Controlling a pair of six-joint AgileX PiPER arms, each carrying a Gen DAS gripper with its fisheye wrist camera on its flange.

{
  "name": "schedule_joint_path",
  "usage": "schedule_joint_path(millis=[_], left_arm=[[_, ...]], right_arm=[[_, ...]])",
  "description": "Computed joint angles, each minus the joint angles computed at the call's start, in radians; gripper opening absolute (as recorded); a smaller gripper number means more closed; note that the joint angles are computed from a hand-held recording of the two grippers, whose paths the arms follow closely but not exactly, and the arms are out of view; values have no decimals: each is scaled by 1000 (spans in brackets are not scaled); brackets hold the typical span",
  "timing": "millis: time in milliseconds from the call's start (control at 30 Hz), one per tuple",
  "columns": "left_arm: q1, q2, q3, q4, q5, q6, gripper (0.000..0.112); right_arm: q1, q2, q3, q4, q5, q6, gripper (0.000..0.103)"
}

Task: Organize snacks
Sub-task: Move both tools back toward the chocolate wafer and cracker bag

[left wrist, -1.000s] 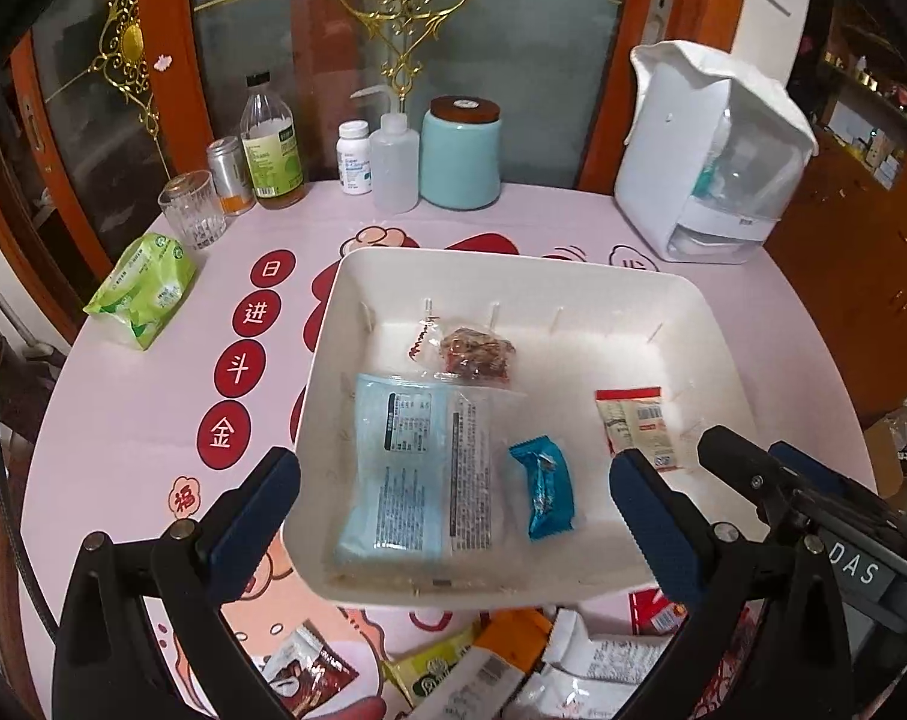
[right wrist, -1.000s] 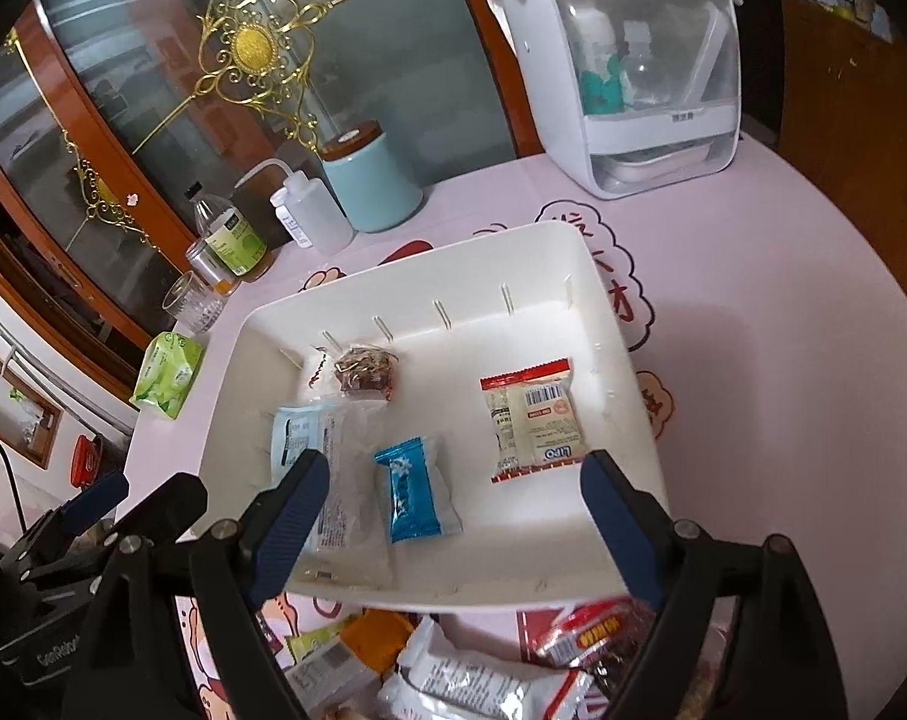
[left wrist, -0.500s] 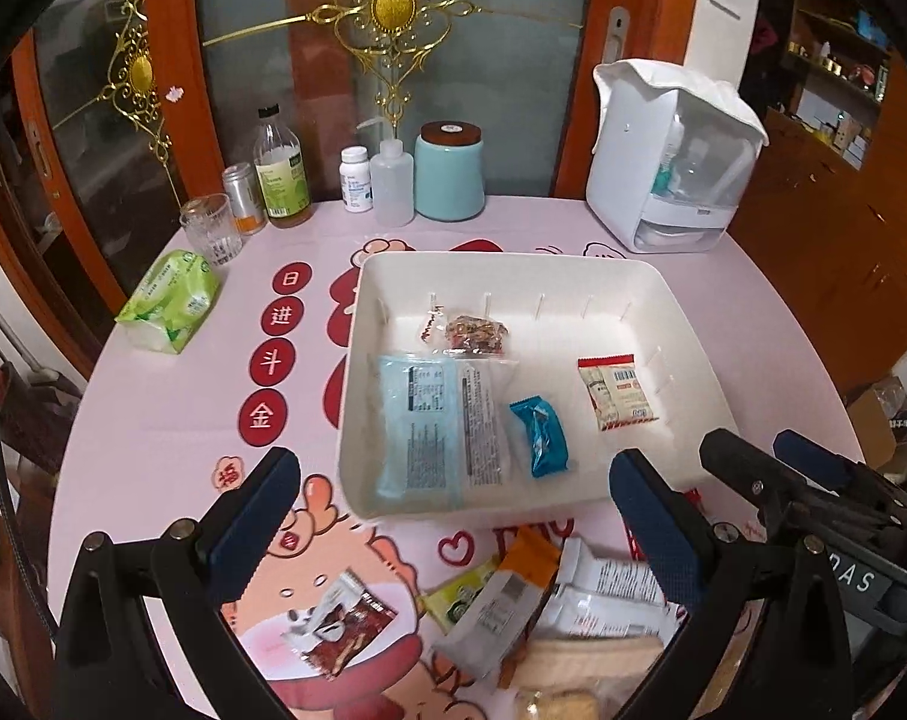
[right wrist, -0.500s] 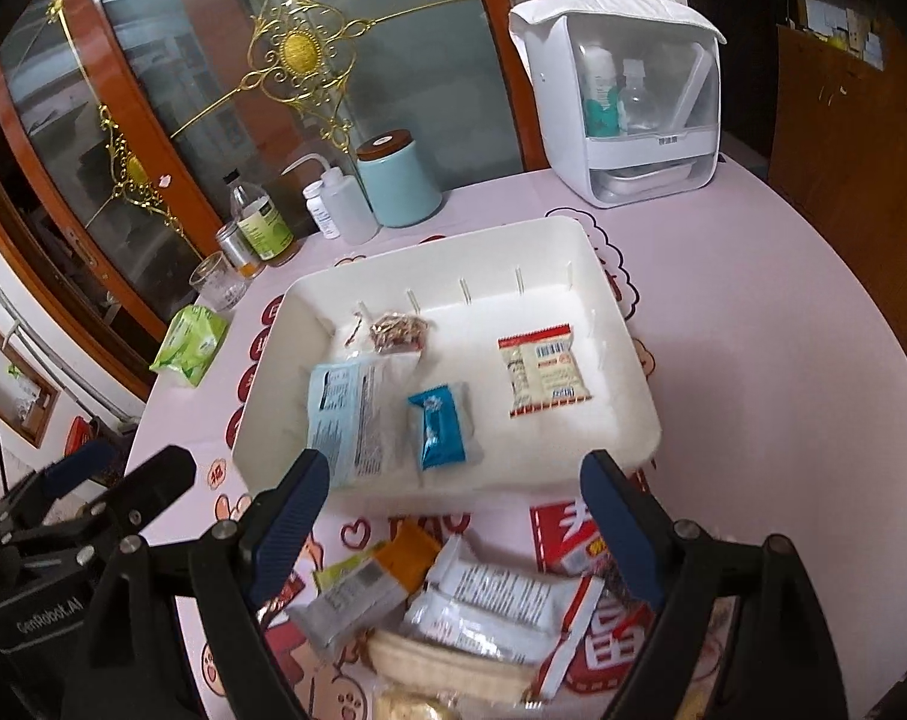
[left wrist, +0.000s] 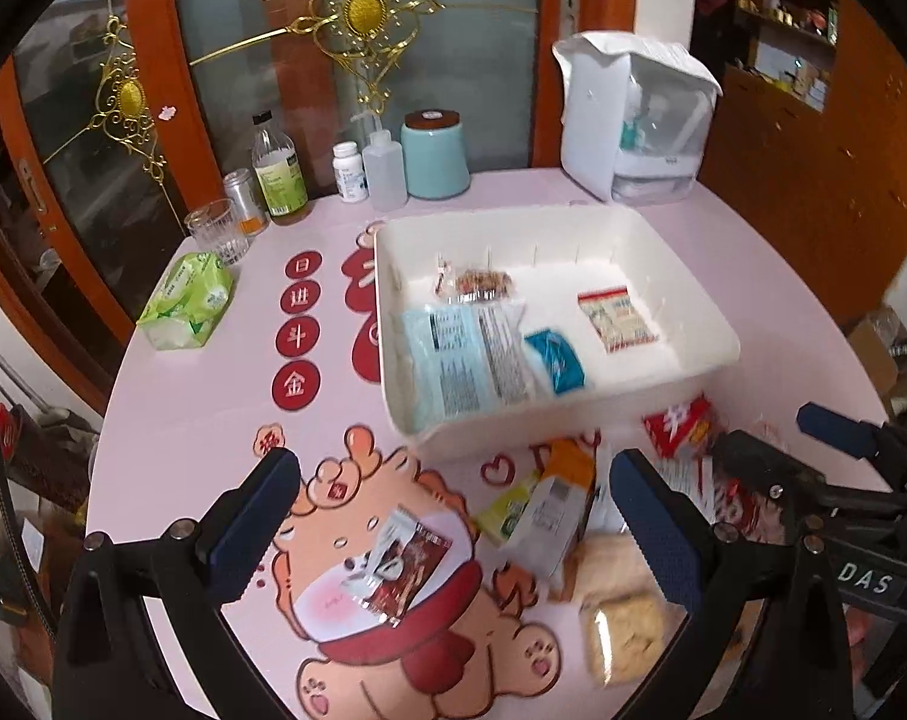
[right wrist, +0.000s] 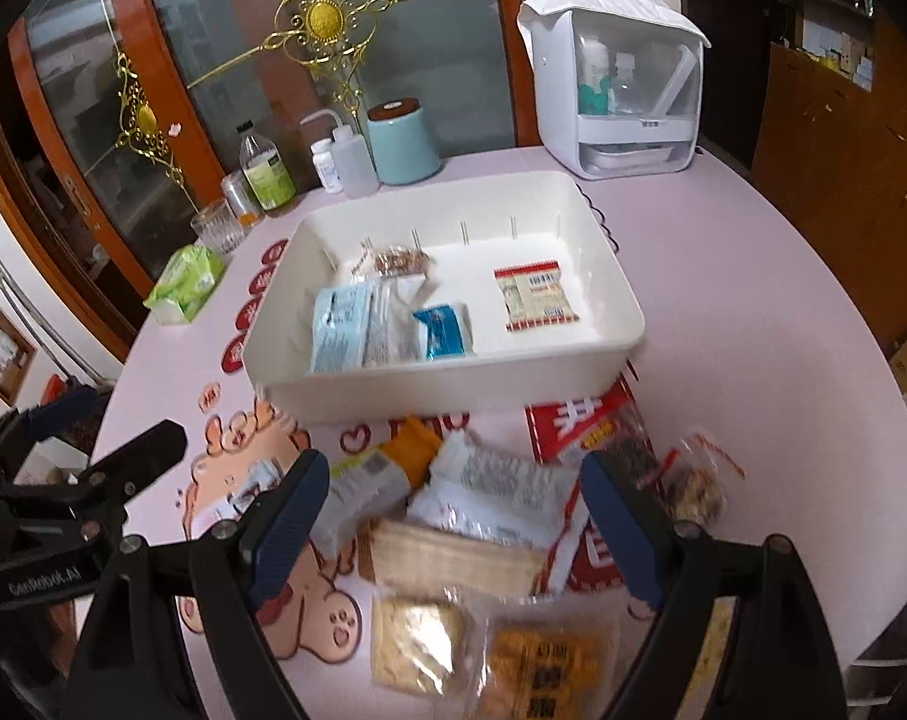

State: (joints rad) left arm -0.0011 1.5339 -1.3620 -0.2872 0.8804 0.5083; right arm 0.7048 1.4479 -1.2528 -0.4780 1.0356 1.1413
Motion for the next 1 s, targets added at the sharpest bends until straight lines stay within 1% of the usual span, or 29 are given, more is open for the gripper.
schedule_joint_path(millis=[100, 267, 333, 400, 533, 600, 667, 800, 933, 1000], left_arm=[[43, -12, 38, -32, 5, 87, 103], [142, -23, 106, -101, 10, 264, 103], [174, -18, 126, -114, 16, 318, 103], [206, -3, 147, -119, 25, 367, 103], [233, 20, 189, -98, -5, 397, 103], [236, 31, 207, -91, -30, 411, 103], [229, 46, 220, -74, -53, 414, 103], [219, 101, 210, -64, -52, 424, 103], [215, 189, 153, -64, -2, 429, 103], [206, 221, 133, -54, 2, 416, 103]], right_arm=[[62, -5, 30, -26, 36, 69, 87], [154, 1, 87, -26, 54, 157, 87], [180, 5, 118, -10, 36, 179, 87], [190, 1, 155, 16, -5, 196, 86], [192, 21, 207, 78, -99, 194, 83], [185, 47, 210, 111, -125, 174, 78], [178, 74, 211, 142, -147, 153, 77], [169, 130, 194, 175, -163, 112, 77], [158, 196, 157, 198, -146, 65, 77], [161, 224, 134, 196, -131, 50, 77]])
